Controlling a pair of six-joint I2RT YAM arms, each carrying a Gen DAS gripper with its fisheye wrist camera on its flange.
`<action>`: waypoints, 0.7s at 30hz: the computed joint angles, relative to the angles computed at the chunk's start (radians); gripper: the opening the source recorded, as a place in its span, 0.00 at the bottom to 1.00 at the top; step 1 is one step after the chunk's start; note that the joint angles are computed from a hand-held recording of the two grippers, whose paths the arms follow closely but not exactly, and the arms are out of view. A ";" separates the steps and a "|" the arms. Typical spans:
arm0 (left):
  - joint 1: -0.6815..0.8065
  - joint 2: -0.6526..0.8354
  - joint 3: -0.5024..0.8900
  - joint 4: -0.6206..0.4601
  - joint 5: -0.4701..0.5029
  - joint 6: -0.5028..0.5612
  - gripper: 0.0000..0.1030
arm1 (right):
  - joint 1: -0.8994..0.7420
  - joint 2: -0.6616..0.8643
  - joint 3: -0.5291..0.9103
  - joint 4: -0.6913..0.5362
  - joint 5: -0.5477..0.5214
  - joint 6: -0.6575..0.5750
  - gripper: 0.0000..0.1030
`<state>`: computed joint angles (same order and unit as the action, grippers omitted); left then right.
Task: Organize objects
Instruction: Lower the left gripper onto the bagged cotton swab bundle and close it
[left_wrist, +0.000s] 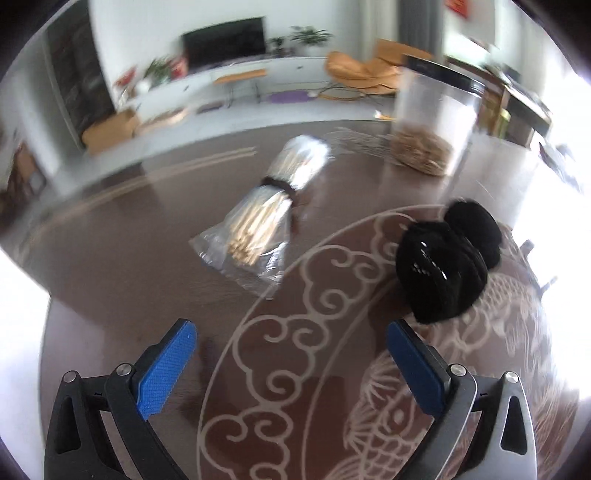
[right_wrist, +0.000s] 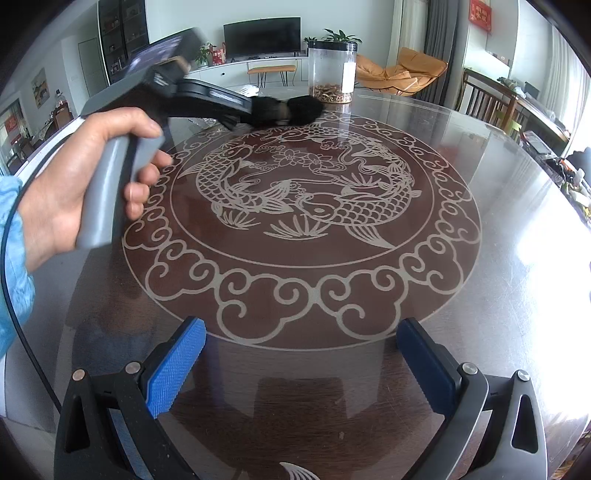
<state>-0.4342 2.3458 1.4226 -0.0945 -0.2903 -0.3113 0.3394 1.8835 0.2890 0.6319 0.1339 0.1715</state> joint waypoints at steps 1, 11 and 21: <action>0.003 -0.025 -0.031 0.026 -0.003 0.009 1.00 | 0.000 0.001 -0.001 0.002 0.000 0.000 1.00; 0.149 0.007 0.143 -0.095 0.173 0.211 1.00 | 0.000 0.001 -0.001 0.002 0.000 0.000 1.00; 0.163 0.183 0.400 -0.190 0.209 0.182 0.42 | 0.008 -0.010 -0.004 -0.007 -0.001 0.000 1.00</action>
